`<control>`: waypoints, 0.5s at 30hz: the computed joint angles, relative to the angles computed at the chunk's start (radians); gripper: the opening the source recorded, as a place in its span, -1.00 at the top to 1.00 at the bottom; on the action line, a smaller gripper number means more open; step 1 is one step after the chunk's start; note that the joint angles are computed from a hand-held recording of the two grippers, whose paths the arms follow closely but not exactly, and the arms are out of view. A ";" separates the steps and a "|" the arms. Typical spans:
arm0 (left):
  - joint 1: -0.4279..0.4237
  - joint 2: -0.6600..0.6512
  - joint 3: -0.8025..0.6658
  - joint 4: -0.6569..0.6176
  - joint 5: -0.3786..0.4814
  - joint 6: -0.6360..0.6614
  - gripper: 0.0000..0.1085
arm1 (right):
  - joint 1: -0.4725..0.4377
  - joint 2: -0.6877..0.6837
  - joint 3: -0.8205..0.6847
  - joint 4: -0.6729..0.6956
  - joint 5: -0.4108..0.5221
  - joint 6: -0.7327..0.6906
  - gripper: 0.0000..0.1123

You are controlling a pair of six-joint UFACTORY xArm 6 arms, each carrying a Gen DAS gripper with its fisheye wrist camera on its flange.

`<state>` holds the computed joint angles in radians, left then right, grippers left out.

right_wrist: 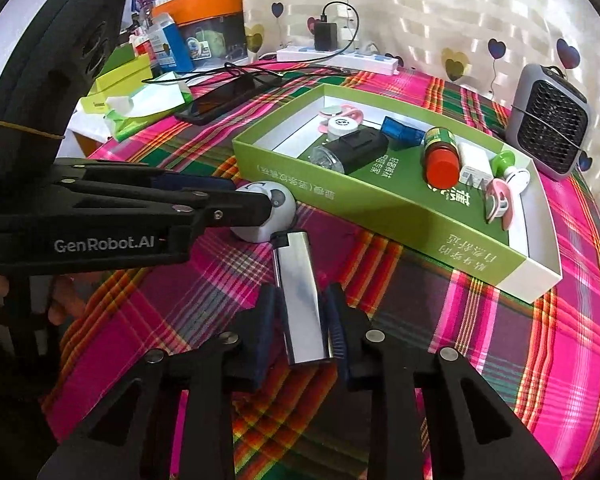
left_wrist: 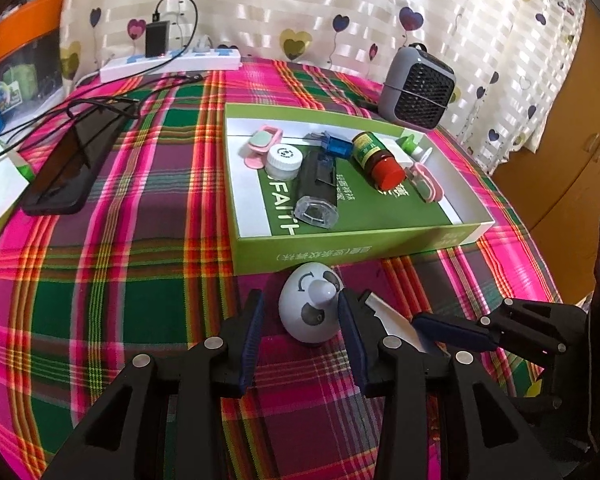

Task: Organize rigid objects
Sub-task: 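Grasp the white round object with the left tool while the right tool grasps the silver bar, then carry the white object over the box with the left tool while the right tool carries the bar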

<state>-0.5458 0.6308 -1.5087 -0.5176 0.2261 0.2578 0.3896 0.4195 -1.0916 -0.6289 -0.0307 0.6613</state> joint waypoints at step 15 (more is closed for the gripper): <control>-0.003 0.026 -0.032 0.076 0.004 -0.065 0.33 | -0.017 -0.006 -0.021 -0.208 0.031 0.210 0.57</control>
